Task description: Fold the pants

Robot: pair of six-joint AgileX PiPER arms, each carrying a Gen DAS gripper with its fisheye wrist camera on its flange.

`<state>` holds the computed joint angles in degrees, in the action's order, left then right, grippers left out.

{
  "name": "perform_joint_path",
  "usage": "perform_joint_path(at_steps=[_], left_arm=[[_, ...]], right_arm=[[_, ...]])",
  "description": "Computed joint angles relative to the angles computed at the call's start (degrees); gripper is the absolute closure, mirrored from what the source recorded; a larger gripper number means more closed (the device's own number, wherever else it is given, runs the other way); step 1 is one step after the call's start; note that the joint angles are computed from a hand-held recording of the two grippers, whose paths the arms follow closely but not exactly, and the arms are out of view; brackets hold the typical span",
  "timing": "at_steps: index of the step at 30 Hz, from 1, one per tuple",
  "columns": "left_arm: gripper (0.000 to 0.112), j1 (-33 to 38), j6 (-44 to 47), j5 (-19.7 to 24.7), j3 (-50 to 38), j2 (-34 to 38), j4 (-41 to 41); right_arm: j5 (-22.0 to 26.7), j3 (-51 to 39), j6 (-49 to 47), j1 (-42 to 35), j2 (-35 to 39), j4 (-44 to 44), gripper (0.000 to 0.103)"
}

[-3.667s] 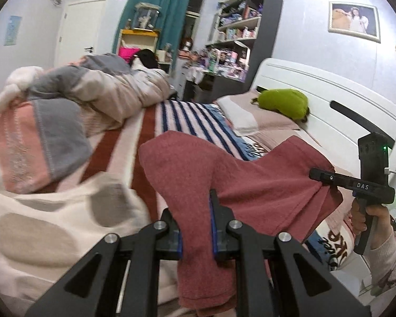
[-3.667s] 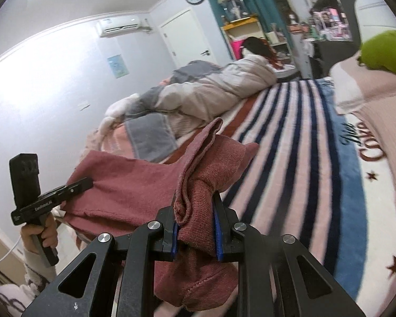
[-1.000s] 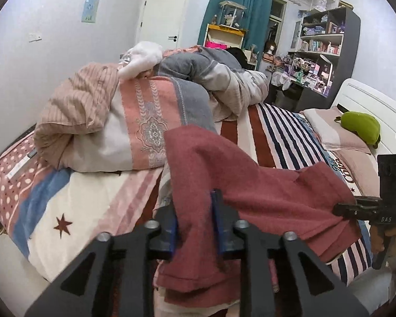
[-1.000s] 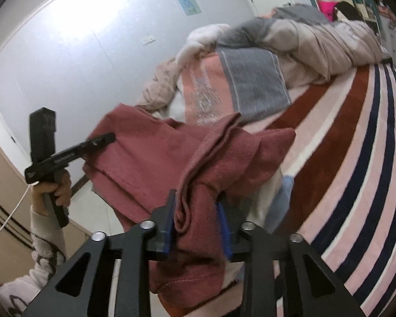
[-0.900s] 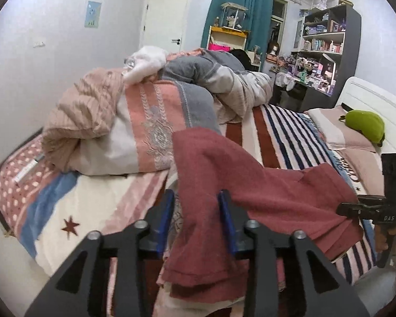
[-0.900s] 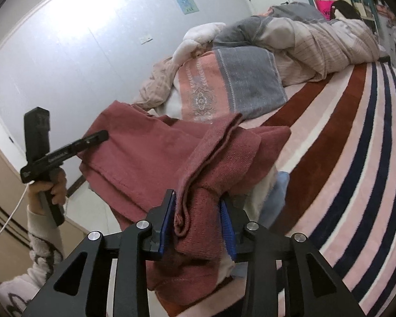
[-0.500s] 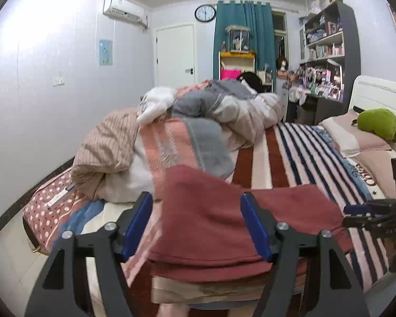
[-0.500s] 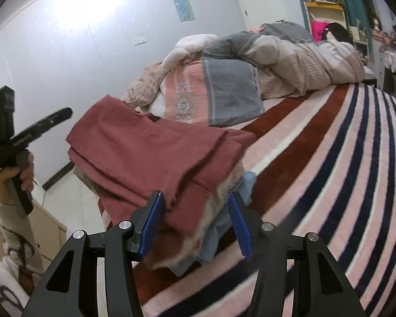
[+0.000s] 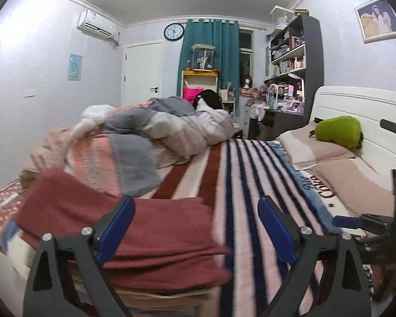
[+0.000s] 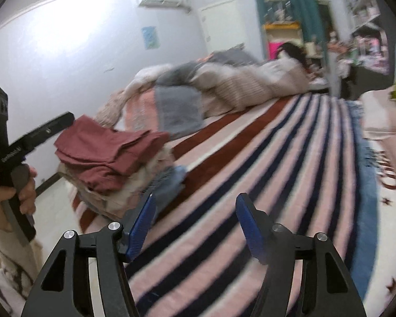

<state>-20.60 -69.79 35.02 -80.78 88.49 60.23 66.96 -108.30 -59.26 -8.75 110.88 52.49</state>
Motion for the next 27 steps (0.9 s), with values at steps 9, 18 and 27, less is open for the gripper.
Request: perform_joint_path(at_steps=[9,18,27], left_arm=[[0.013,-11.0,-14.7,9.4,-6.0,10.4,10.8],[0.013,-13.2,-15.1,13.9,-7.1,12.7,12.0],[0.013,-12.6,-15.9,13.0,-6.1,12.3,12.3]], right_arm=[[-10.4,23.1,-19.7,-11.8,-12.0,15.9,0.013],[-15.0,32.3,-28.9,-11.4,-15.9,23.7,0.005],[-15.7,32.9,-29.5,-10.9,-15.8,23.9,0.005]])
